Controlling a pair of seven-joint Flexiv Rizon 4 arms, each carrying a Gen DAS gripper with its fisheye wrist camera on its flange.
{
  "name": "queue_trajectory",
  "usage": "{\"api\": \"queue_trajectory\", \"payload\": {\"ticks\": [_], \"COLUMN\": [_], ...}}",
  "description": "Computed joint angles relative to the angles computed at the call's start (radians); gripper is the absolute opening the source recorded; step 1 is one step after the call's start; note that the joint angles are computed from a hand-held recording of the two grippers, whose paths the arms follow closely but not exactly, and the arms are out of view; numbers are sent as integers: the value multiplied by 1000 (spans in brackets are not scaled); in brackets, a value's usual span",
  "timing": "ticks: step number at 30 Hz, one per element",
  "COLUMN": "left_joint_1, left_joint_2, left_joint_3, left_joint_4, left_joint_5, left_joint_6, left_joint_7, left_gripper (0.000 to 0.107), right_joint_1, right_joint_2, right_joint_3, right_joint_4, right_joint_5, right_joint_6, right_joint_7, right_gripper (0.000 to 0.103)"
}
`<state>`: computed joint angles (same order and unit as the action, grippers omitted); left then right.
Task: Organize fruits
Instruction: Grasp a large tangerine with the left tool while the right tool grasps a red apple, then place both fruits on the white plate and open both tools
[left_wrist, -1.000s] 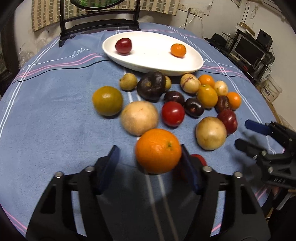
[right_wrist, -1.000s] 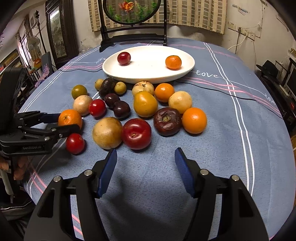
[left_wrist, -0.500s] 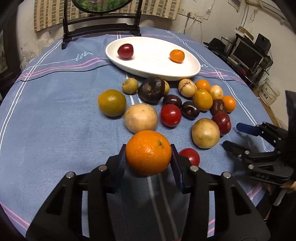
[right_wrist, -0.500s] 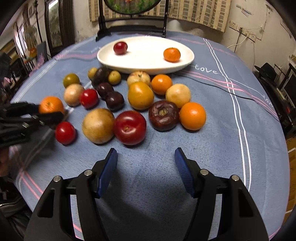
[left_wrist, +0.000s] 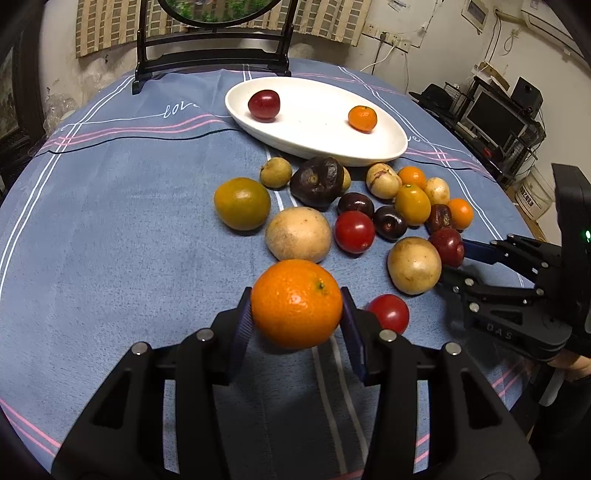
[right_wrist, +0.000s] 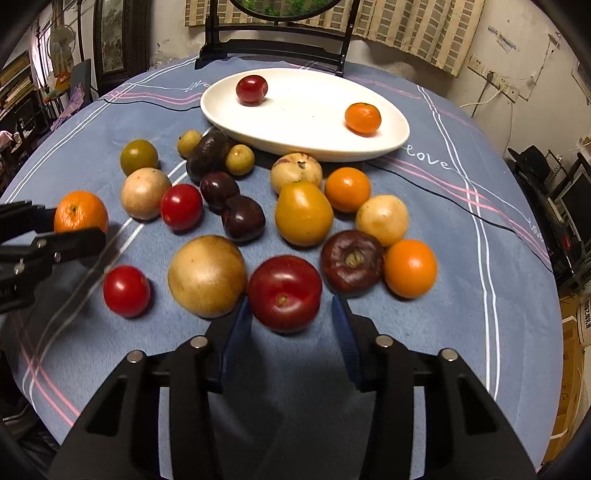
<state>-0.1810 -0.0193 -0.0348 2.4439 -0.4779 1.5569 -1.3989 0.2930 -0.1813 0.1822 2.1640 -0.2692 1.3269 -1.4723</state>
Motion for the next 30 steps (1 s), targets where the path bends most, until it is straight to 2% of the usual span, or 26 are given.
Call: {"api": "queue_trajectory", "payload": {"ticks": [4,6,11,13,17,20,27,30], "left_joint_1": [3,4,1,7,4,-1,34,46], "left_joint_2": [-3,-4,-3,2,14,26,40,40], "left_joint_3": [2,1,-4,8,7,10,26,28], "left_joint_4": [0,2,10,6,6,1,-62,-100], "left_joint_5": [14,4,-32,19,21,32,217,266], "left_joint_6": [0,-1,12,3,9,14,-49,-64], "left_joint_7": [-8,-4,23,-15,-8,1,-111,-134], "left_gripper": [45,45,45,45,45,45,45,45], "right_joint_1": [12,0,-67,-80,-88,-79,-77,-62], "right_joint_2": [-10,-16,-8,8,52,77,115,104], "right_joint_3": [-14,0,85,98,97,76,66,41], "right_joint_4": [-2,-10,-40,-40,-28,-16,-61,-74], "right_joint_5": [-30,0,203,270,365,387,555,509], "right_joint_6": [14,24,6,2,7,23,2,11], "right_joint_7": [28,12,-140,-195,-281,-301,-455,-433], "right_gripper": [39,38,38,38,38,38,38,38]}}
